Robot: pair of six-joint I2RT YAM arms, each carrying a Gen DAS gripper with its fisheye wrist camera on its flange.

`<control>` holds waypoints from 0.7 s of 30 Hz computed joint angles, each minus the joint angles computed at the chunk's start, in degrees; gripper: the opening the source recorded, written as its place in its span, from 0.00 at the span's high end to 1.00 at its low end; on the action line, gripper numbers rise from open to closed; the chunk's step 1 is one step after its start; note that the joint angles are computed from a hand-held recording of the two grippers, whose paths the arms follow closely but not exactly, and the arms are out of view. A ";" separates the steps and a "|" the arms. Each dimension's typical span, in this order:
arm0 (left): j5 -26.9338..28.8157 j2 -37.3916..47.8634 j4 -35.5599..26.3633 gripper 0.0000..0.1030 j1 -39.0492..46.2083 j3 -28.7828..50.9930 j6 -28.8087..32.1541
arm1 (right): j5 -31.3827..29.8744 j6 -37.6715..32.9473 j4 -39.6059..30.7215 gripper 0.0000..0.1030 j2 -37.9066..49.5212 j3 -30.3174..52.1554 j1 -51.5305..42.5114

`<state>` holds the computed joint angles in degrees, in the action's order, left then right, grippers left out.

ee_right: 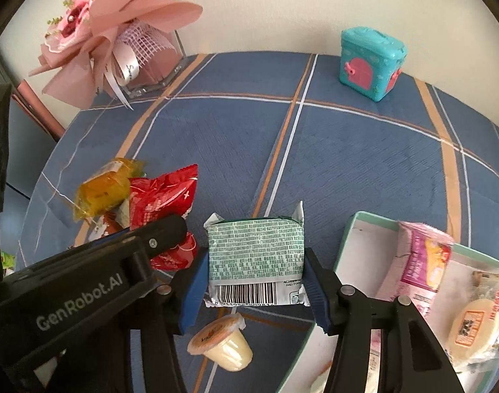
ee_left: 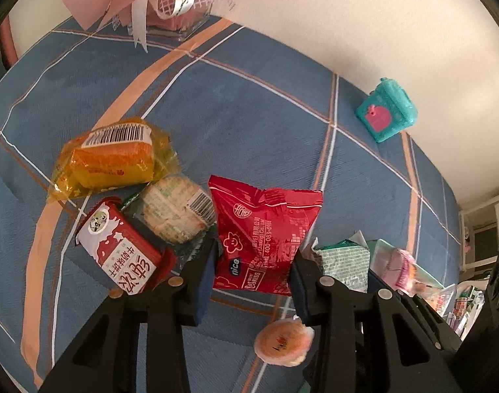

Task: Organize snacks
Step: 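Carry the mint-green pack with the right tool while the left tool carries the red bag over the tray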

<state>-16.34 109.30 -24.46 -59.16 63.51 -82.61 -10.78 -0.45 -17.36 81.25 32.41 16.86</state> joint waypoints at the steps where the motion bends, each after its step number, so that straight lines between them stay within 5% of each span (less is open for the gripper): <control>1: -0.19 -0.39 -0.24 0.59 -0.22 -0.05 -0.14 | 0.14 0.40 -0.69 0.43 -0.69 0.16 0.16; 21: -7.21 -3.87 -11.21 0.59 -9.02 8.41 -4.49 | -0.67 -4.13 -21.90 0.44 -21.65 1.93 -11.49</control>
<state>-23.55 105.43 -35.67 -68.18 71.93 -87.10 -11.45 -4.58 -39.26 59.60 34.33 5.37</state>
